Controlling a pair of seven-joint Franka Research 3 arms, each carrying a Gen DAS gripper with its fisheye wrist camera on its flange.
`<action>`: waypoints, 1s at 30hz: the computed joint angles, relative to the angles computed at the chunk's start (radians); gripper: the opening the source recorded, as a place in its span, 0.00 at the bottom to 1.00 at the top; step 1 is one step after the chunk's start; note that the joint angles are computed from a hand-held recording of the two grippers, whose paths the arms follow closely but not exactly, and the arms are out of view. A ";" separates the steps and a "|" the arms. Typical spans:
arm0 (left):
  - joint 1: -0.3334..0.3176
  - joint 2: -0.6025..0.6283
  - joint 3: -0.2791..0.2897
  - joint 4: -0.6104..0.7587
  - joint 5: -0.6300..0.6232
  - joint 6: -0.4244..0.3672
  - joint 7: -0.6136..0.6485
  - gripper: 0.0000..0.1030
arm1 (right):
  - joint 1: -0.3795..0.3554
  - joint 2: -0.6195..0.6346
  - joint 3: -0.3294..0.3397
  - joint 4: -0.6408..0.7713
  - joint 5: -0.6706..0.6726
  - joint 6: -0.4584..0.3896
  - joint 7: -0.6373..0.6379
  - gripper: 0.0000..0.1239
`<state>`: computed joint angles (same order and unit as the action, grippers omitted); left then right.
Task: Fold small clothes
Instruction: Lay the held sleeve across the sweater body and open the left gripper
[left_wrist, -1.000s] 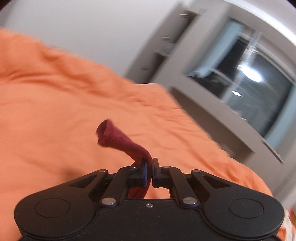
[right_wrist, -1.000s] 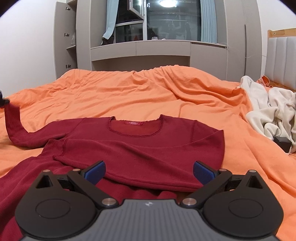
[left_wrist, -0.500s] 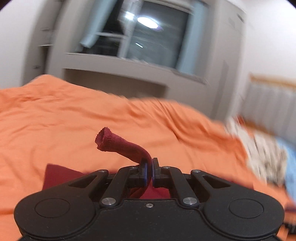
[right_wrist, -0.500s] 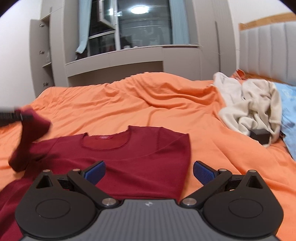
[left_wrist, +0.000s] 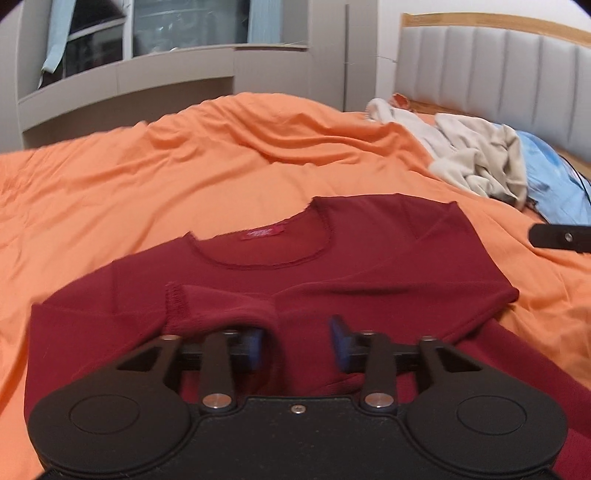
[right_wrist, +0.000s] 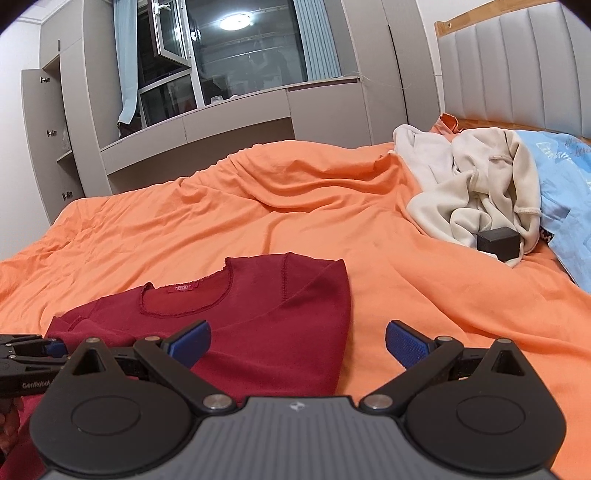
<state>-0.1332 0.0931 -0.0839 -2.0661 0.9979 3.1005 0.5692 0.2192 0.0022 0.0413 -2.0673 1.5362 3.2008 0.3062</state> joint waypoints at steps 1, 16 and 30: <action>-0.011 0.000 0.011 0.006 0.057 0.001 -0.045 0.52 | 0.000 0.000 0.000 0.000 0.002 0.002 0.001 0.83; -0.006 -0.006 -0.059 -0.031 -0.088 0.044 0.356 0.53 | -0.011 0.012 -0.005 -0.002 -0.055 0.013 0.104 0.83; 0.157 -0.276 -0.056 -0.197 0.251 -0.147 -0.153 0.99 | -0.002 0.082 0.038 0.018 -0.347 -0.133 0.291 0.83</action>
